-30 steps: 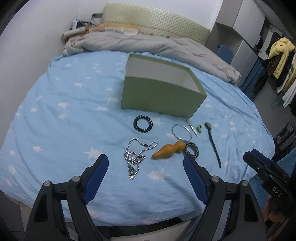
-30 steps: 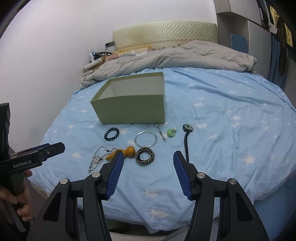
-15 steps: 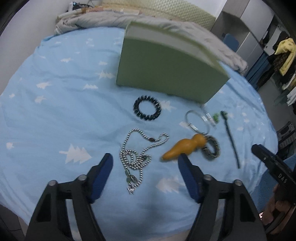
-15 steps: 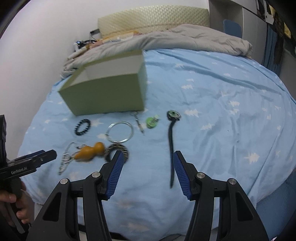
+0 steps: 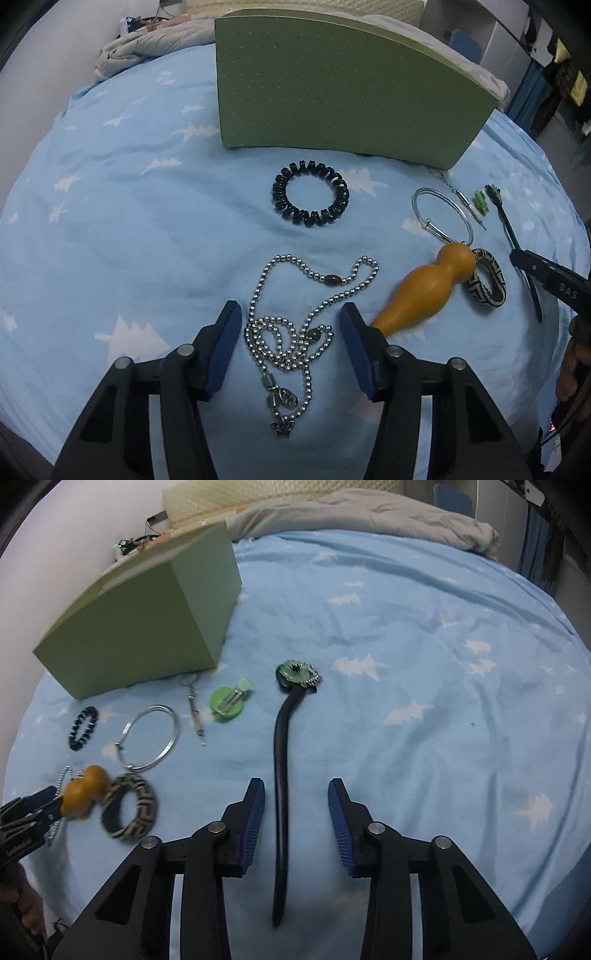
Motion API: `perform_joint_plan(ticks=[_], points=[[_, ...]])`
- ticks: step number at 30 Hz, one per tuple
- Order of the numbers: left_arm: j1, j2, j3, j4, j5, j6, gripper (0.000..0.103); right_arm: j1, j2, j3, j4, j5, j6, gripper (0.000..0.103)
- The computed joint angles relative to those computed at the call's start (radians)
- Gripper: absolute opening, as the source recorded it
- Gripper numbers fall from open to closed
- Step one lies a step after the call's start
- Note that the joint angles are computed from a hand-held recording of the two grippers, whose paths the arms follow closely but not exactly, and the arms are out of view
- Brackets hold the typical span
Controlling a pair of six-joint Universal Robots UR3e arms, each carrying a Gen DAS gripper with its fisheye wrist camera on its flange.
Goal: Organize jewelry
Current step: 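Grasp the silver bead chain with the left tool while the right tool grasps the black flower hairpin, then carry the silver chain and black hairpin over the green box with both tools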
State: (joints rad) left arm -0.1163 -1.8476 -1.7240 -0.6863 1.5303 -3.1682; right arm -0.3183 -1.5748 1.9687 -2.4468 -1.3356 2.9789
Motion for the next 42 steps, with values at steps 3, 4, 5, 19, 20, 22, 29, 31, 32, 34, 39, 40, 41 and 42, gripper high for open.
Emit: perform_joint_plan(ticks=[3,4,5,19,20,22,29,31,32,34,39,40,41,42], points=[[-0.016,-0.019,0.019,-0.006,0.02,0.004,0.047,0.015,0.03,-0.009,-0.029,-0.016,-0.024,0.028],[-0.031,-0.033,0.038,-0.016,0.044,0.009,0.044,0.017,0.039,-0.017,-0.029,-0.016,-0.03,0.027],[-0.042,-0.043,0.053,-0.028,0.054,0.015,0.041,0.018,0.048,-0.024,-0.028,-0.012,-0.038,0.025],[0.015,0.048,0.036,-0.074,-0.077,-0.014,0.008,0.022,-0.026,-0.014,0.061,0.031,-0.045,0.005],[0.021,0.062,0.033,-0.08,-0.09,-0.013,0.008,0.023,-0.043,-0.006,0.07,0.035,-0.042,0.005],[0.029,0.108,0.013,-0.082,-0.102,-0.017,0.008,0.024,-0.088,0.013,0.095,0.045,-0.035,0.005],[0.053,0.239,0.035,-0.164,-0.162,-0.002,0.008,0.04,-0.269,0.055,0.162,0.073,0.006,0.005],[0.052,0.268,0.048,-0.188,-0.17,0.004,0.003,0.035,-0.316,0.057,0.183,0.086,0.014,0.005],[0.052,0.286,0.052,-0.199,-0.172,0.005,0.003,0.035,-0.329,0.056,0.189,0.089,0.017,0.005],[0.05,0.309,0.057,-0.213,-0.179,0.004,0.001,0.04,-0.368,0.05,0.212,0.093,0.024,0.005],[0.038,0.337,0.1,-0.255,-0.196,0.007,0.0,0.035,-0.435,0.019,0.275,0.128,0.018,0.005],[0.034,0.334,0.11,-0.257,-0.195,0.008,0.0,0.036,-0.444,0.014,0.278,0.135,0.022,0.005],[0.031,0.332,0.129,-0.268,-0.197,0.012,0.0,0.036,-0.446,0.004,0.284,0.143,0.026,0.005],[0.027,0.326,0.151,-0.278,-0.199,0.014,0.0,0.032,-0.446,-0.005,0.288,0.153,0.028,0.005]])
